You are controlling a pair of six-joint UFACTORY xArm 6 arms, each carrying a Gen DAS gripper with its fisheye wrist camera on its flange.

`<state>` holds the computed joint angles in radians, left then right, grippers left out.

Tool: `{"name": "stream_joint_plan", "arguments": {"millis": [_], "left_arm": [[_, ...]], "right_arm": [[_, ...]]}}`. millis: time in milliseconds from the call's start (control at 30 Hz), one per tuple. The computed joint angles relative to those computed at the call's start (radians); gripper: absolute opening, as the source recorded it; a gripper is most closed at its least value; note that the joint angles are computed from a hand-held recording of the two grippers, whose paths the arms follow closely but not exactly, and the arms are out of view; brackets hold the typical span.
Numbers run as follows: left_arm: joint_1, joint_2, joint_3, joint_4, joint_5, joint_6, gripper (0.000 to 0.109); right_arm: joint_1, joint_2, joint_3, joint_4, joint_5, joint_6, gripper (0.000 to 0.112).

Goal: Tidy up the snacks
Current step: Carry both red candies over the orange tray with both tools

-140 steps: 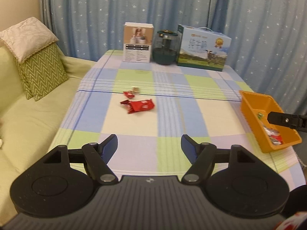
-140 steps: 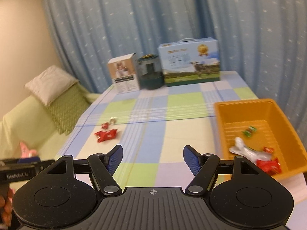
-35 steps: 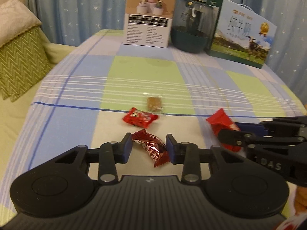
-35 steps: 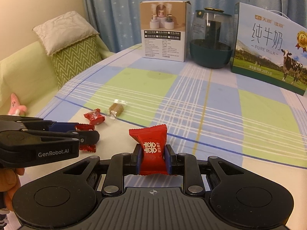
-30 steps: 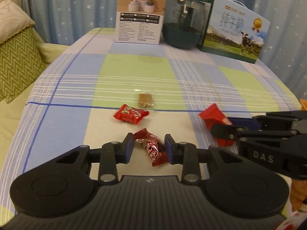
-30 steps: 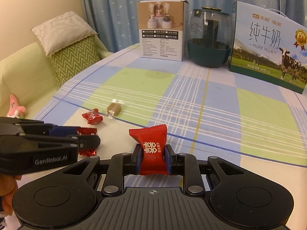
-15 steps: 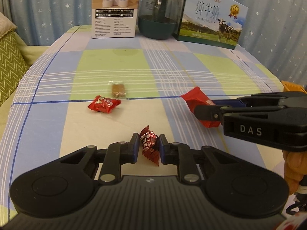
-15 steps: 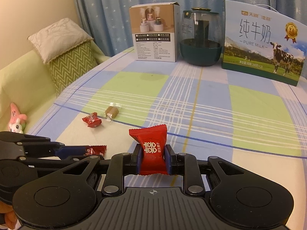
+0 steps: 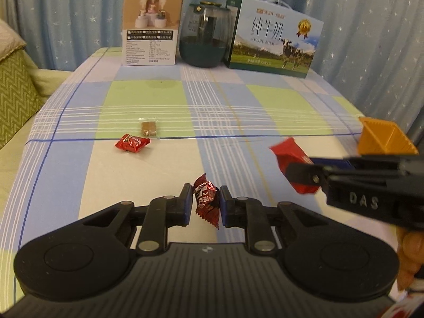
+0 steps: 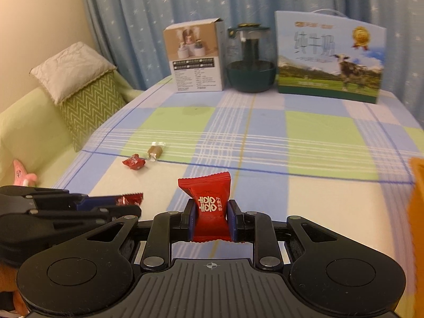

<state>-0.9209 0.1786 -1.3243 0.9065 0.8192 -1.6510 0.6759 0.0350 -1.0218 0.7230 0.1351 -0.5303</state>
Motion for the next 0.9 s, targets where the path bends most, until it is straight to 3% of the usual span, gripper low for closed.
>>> {"name": "stream_joint_plan", "arguments": {"millis": [167,367,633,900], "left_arm": [[-0.097,0.003,-0.045,0.009,0.108,-0.1,0.019],[-0.199,0.001,-0.091,-0.001,0.216,-0.204,0.019],[-0.298,0.062,-0.251,0.003,0.327,-0.185,0.019],[-0.333,0.229,-0.523,0.004,0.329,-0.07,0.019]], "right_arm": [[0.003,-0.17,0.191,-0.146,-0.057,0.17,0.025],[-0.016,-0.383,0.367,-0.283,-0.035,0.322,0.025],[-0.097,-0.634,0.475,-0.371,0.088,0.501,0.025],[-0.238,-0.844,0.52,-0.412,0.211,0.533,0.025]]}}
